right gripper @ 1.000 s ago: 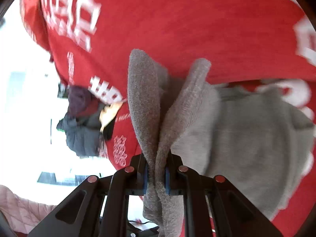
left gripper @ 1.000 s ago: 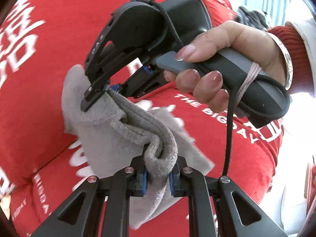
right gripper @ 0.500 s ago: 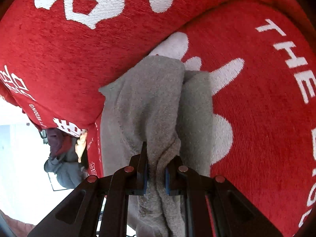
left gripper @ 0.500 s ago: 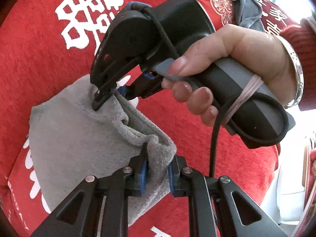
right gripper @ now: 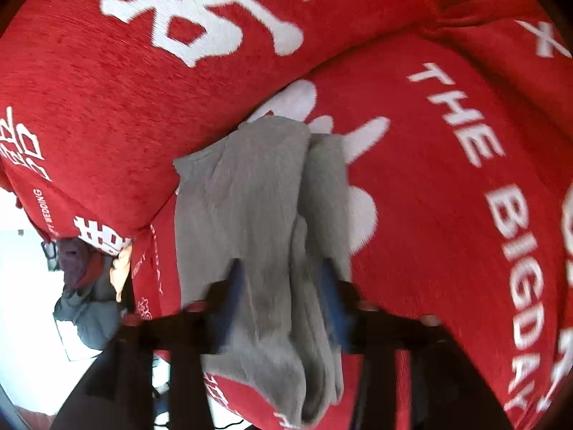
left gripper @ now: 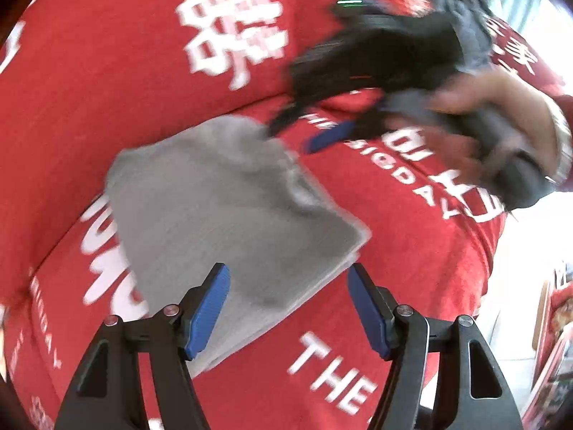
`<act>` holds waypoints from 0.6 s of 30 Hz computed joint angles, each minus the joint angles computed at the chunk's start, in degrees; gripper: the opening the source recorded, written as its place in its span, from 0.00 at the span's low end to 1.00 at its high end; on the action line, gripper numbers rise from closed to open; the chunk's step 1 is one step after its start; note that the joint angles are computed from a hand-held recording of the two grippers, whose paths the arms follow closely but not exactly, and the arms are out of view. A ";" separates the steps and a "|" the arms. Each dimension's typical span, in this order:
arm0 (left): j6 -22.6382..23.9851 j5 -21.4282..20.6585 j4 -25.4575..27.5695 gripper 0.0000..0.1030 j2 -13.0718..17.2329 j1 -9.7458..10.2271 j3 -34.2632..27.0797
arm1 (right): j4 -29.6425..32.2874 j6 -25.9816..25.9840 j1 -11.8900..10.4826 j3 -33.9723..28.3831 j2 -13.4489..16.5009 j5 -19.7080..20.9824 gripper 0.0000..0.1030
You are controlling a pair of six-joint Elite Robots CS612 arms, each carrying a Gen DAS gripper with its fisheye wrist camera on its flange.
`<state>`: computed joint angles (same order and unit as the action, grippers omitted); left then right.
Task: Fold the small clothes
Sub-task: 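Open the left gripper and withdraw while the right gripper keeps holding the fold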
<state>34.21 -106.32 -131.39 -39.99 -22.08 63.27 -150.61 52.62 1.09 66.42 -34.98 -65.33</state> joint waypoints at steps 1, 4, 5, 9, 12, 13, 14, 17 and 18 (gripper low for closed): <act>-1.53 0.96 0.10 0.67 0.06 0.45 -0.09 | -1.56 0.79 0.07 1.30 -0.71 0.30 0.55; -5.48 2.78 0.25 0.67 1.55 1.30 -2.37 | -5.66 2.45 0.54 4.58 -2.25 1.63 0.55; -7.00 3.53 0.64 0.67 2.47 1.60 -3.96 | -5.80 2.20 0.77 4.85 -2.40 1.81 0.55; -15.24 7.54 2.75 0.67 7.68 2.48 -12.10 | -4.45 1.44 1.51 2.68 -0.65 2.32 0.54; -19.89 11.00 7.74 0.67 12.52 2.65 -19.75 | -2.18 2.52 1.56 -0.20 1.65 2.56 0.20; -20.48 11.92 9.20 0.67 13.38 2.63 -21.07 | -0.29 2.44 1.50 -1.18 2.20 2.90 0.08; -20.80 12.22 10.03 0.67 13.84 2.59 -21.78 | 0.77 2.30 1.53 -1.76 2.42 2.70 0.08; -20.93 11.41 9.91 0.67 13.74 2.67 -21.22 | 3.36 -0.47 1.99 -1.73 1.30 -0.39 0.08; -20.77 11.37 9.63 0.67 13.47 2.63 -20.62 | 3.74 -0.42 2.00 -0.62 0.62 -0.97 0.08</act>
<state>13.45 -94.94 -121.76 -26.52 -19.45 42.65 -146.88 52.20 3.09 65.79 -34.35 -66.29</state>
